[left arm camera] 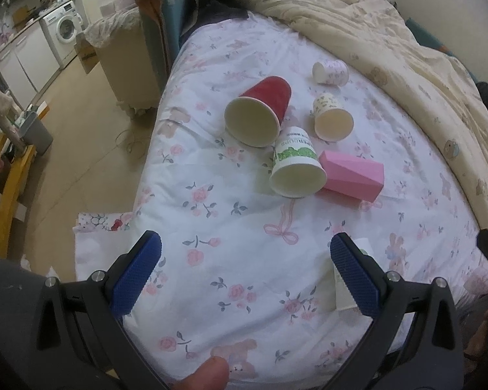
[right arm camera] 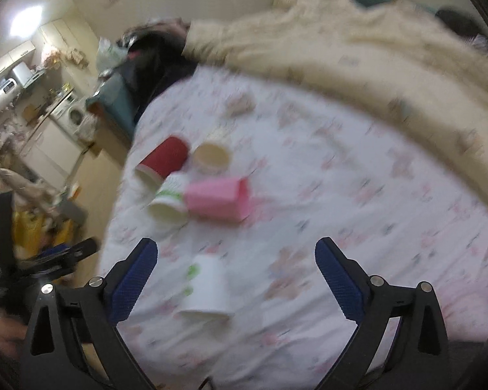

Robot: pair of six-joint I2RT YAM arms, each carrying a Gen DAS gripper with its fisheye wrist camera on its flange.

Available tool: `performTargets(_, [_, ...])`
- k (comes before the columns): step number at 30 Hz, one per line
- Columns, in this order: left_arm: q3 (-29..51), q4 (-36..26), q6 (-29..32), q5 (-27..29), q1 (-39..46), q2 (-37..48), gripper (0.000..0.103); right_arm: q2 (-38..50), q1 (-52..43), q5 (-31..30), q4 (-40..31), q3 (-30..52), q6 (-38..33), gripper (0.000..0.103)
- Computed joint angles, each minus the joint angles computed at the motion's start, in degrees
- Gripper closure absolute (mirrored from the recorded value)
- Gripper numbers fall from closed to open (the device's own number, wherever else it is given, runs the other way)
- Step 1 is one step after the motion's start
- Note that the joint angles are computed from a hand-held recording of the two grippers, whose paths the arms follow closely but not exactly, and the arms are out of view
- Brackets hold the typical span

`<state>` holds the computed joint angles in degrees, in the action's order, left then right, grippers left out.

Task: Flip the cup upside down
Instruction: 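Lower the cup onto the bed and open the right tool, then withdraw the right tool while moving the left tool toward the cup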

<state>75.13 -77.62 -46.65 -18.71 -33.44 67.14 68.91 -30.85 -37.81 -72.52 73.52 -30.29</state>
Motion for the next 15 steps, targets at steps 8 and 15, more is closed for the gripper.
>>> performTargets(8, [3.6, -1.4, -3.0, 0.5, -4.7, 4.3, 0.0, 1.8, -4.1, -1.6, 1.2, -0.5, -0.4, 0.003])
performTargets(15, [8.4, -1.4, -2.9, 6.6, -4.5, 11.4, 0.001, 5.1, -6.7, -2.8, -1.8, 1.3, -1.2, 0.003])
